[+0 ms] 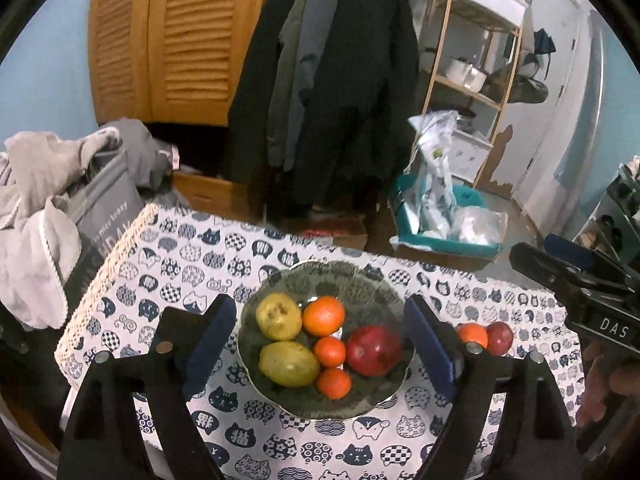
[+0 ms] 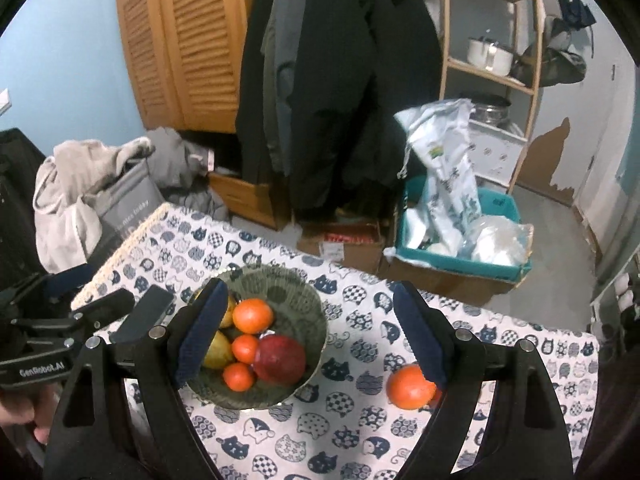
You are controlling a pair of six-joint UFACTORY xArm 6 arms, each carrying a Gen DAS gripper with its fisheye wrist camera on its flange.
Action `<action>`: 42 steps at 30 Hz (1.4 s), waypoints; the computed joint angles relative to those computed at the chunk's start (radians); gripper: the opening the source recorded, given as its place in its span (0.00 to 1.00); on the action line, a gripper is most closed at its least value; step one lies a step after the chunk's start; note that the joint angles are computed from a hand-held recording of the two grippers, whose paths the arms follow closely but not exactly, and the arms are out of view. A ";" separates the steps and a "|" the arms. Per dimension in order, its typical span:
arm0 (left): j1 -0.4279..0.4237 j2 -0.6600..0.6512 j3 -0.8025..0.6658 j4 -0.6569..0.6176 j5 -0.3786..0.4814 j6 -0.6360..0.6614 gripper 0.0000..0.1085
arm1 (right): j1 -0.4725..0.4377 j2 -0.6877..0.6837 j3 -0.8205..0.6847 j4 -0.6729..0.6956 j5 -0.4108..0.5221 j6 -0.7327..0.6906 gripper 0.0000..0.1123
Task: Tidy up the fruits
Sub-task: 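Open both tools and raise them away from the glass bowl, then move both tools over the loose orange and red apple on the tablecloth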
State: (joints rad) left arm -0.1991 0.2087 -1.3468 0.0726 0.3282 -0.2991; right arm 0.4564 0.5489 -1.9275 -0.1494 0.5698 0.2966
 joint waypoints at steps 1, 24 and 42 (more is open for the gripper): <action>-0.001 -0.005 0.002 0.002 -0.003 -0.001 0.80 | -0.002 -0.021 0.026 -0.013 -0.012 0.010 0.76; -0.035 -0.104 0.034 0.305 -0.063 -0.222 0.94 | -0.058 -0.341 0.409 -0.201 -0.188 0.148 0.77; -0.104 -0.073 -0.022 0.280 -0.037 -0.169 0.94 | -0.124 -0.440 0.543 -0.250 -0.211 0.211 0.77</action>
State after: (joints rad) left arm -0.3033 0.1357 -1.3688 0.3530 0.2913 -0.4682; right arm 0.3323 0.1086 -1.3840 -0.3996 0.3584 0.5080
